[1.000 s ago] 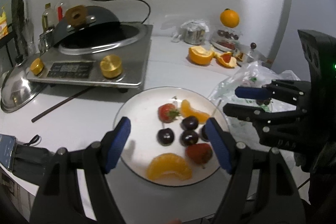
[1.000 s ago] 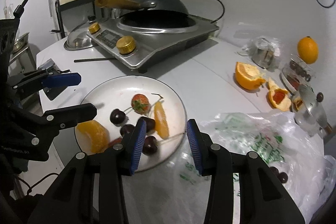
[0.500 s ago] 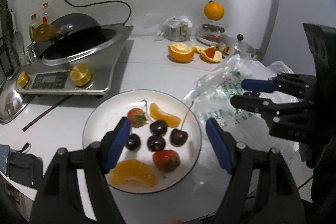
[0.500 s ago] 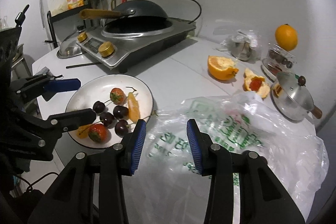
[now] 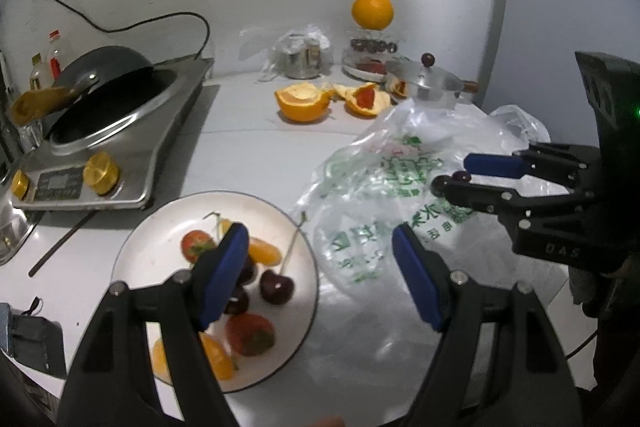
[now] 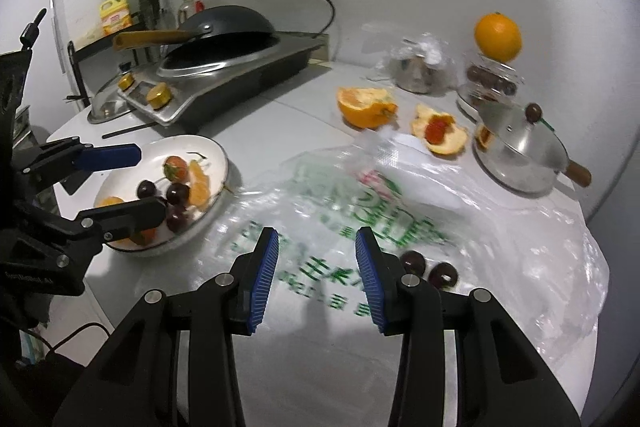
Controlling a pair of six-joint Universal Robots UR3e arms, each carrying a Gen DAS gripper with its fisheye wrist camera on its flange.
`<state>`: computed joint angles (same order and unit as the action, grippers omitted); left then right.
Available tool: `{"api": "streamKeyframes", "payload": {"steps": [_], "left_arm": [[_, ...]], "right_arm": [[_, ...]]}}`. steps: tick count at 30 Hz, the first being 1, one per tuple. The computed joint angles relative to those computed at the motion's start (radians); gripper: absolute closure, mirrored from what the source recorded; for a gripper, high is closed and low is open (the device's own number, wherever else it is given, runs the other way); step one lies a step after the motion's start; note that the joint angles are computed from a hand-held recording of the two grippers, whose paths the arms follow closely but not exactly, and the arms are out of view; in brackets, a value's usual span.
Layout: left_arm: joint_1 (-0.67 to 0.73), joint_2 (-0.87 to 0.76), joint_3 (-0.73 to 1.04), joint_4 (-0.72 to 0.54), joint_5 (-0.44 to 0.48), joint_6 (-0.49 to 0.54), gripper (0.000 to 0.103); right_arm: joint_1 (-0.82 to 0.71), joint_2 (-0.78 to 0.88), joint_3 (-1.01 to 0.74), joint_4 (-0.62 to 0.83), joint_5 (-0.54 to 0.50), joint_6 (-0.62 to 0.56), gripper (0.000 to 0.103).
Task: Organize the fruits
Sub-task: 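Move both open grippers back over the cherries on the bag, then grasp the pair of dark cherries with the right gripper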
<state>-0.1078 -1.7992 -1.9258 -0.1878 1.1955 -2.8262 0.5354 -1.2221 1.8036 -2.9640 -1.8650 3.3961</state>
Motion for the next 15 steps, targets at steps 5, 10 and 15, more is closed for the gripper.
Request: {"api": "streamKeyframes", "payload": {"steps": [5,10,15], "left_arm": [[-0.066,-0.047,0.061,-0.016,0.047,-0.02,0.027],[-0.12,-0.096,0.127,-0.039,0.082,-0.029,0.027],[-0.171,-0.152,0.202,-0.067,0.118,-0.046,0.027]], "right_arm": [[-0.047,-0.051,0.109,-0.061,0.019,-0.004,0.06],[-0.111,-0.095,0.21,-0.121,0.067,-0.018,0.06],[-0.175,-0.121,0.281,-0.164,0.121,-0.042,0.061]]}}
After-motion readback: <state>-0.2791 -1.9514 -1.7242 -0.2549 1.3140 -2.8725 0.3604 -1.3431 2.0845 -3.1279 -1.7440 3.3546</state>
